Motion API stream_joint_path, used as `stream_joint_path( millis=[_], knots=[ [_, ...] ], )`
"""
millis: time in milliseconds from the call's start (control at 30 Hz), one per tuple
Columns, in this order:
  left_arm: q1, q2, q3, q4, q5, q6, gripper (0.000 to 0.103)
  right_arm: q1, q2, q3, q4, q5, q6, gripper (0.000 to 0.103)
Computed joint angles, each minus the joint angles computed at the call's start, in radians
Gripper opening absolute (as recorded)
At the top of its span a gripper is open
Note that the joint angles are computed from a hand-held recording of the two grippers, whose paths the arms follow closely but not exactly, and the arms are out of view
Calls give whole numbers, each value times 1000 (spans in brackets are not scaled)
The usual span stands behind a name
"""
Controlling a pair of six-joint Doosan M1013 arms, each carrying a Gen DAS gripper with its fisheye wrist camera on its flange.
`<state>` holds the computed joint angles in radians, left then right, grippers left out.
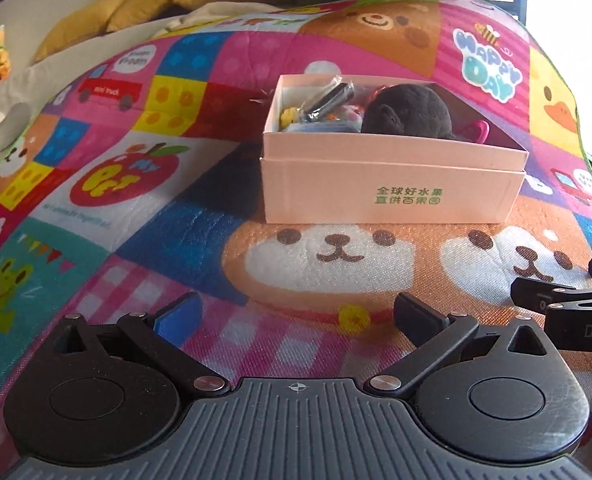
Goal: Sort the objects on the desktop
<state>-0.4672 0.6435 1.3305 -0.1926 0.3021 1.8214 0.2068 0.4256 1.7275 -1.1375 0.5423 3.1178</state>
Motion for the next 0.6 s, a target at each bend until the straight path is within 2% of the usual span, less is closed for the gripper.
stream_joint_path(
  millis=[67,600],
  knots=[
    [-3,-1,2,17,-2,-14,103,2,0,7,-41,0,47,103],
    [0,-2,2,-7,0,5,103,0,1,6,-39,-3,44,103]
  ],
)
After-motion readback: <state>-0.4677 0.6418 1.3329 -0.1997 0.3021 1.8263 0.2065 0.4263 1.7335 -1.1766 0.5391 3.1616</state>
